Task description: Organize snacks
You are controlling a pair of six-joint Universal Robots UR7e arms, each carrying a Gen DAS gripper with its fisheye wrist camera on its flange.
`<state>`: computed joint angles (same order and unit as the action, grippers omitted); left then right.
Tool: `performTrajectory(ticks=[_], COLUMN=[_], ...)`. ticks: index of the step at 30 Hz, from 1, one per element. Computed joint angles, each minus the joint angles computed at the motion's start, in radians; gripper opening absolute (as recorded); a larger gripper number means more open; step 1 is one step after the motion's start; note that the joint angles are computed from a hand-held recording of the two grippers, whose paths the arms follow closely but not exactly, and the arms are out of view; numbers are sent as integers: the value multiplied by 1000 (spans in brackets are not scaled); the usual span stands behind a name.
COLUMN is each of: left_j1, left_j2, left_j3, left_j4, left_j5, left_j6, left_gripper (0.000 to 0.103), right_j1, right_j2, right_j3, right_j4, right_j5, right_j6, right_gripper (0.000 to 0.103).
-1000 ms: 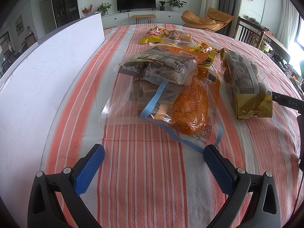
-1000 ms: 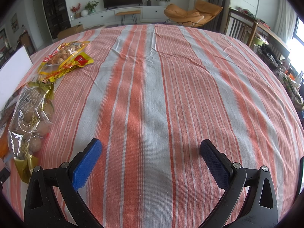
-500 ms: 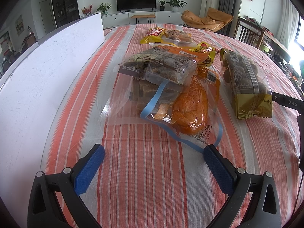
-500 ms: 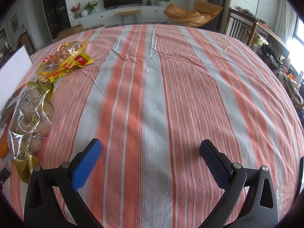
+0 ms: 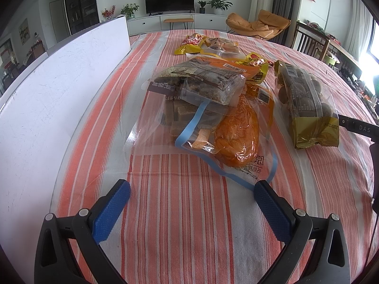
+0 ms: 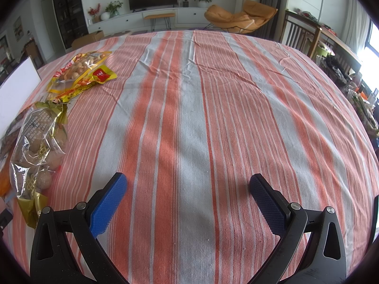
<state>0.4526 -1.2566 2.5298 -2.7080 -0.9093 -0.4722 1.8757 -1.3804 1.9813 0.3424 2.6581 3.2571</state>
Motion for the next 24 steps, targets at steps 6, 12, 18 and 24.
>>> performTrajectory(ticks=[6, 12, 18, 24], left_j1=[-1, 0, 2, 0], left_j2=[1, 0, 0, 0], left_j3=[-1, 1, 0, 0], left_j4=[2, 1, 1, 1], left_j5=[1, 1, 2, 1], left_j6=[-2, -1, 2, 0], left_gripper=[103, 103, 103, 103], right_j1=[0, 0, 0, -1], right_j2=[-1, 0, 0, -2], right_j3=[1, 0, 0, 1], right_j4=[-1, 0, 0, -1], right_j5=[0, 0, 0, 0], right_j6=[-1, 0, 0, -1], right_gripper=[103, 103, 103, 103])
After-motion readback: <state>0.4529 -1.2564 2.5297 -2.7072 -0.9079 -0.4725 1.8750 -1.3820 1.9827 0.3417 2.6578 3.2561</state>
